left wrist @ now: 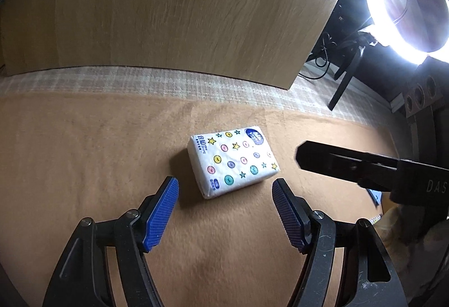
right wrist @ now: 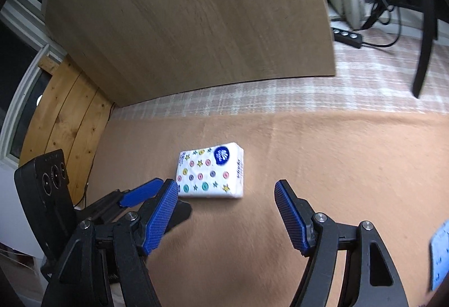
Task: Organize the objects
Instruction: 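Close both tools on the tissue pack and lift it, then carry the tissue pack over the box and open both tools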
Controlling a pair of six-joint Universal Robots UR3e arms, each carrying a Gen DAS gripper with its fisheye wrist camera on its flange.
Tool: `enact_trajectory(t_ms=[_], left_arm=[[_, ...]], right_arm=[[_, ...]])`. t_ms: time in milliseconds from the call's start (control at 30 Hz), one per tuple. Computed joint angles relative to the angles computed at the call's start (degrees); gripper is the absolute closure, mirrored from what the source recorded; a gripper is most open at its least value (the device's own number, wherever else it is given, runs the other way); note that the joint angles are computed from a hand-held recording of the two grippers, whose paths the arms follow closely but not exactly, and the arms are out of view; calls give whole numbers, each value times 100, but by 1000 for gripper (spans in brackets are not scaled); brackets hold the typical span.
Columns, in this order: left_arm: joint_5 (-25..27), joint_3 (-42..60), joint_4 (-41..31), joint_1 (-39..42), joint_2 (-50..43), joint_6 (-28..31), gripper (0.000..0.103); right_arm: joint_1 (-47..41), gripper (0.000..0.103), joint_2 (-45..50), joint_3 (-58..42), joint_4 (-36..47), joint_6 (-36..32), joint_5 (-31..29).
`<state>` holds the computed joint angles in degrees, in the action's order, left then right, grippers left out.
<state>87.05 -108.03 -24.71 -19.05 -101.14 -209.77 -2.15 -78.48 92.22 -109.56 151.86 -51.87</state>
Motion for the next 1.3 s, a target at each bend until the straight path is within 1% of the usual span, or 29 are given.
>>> enact_trajectory(t_ms=[133,200,233,300,333,400,433,567,667,767,900,1000,1100,1133,1233,1300], left_arm=[[-210,-92,246,138,-132,12,31],[-349,-193,427,228,-177,-48,33],[-391,-210,481,261,-209,-65,34],[-428,-194,552,275,-304,-75,41],[-434,-185,552,267,-324,-75,43],[-469,-129,563,262,-403,-64,49],[-516,-119,604,269,-436,-56,50],[-441,-25,601,221,-484,-93,56],[-405,71,530,134,-518,-137,57],[-273,153,425,-74,-527,-217,57],[-97,208,368,-440,-463,-454,57],[93,323,289,-785,-436,-661,57],[324,503,31,-1176,-321,-912,57],[423,525,-48,-1315,-254,-993,57],[792,935,-394,-1801,-303,-1186,58],[993,1185,-632,-2110,-289,-1304,58]], right_arm=[[162,36,350,-253,-71,157,8],[222,42,520,-378,-42,219,19],[248,46,597,-438,-19,236,28],[295,50,726,-505,-30,282,30],[320,53,767,-512,-74,327,15],[359,60,868,-549,-61,345,22],[383,65,928,-594,-17,348,2],[368,67,950,-568,-69,412,-9],[294,68,835,-503,62,334,-39],[208,68,606,-297,128,195,-111],[-54,68,139,71,423,-103,-71],[-361,68,-347,363,828,-464,-25],[-701,68,-928,681,1241,-867,22],[-741,68,-1091,779,1297,-894,39],[-1231,68,-1738,992,1992,-1433,88],[-1702,68,-2213,1042,2698,-1965,121]])
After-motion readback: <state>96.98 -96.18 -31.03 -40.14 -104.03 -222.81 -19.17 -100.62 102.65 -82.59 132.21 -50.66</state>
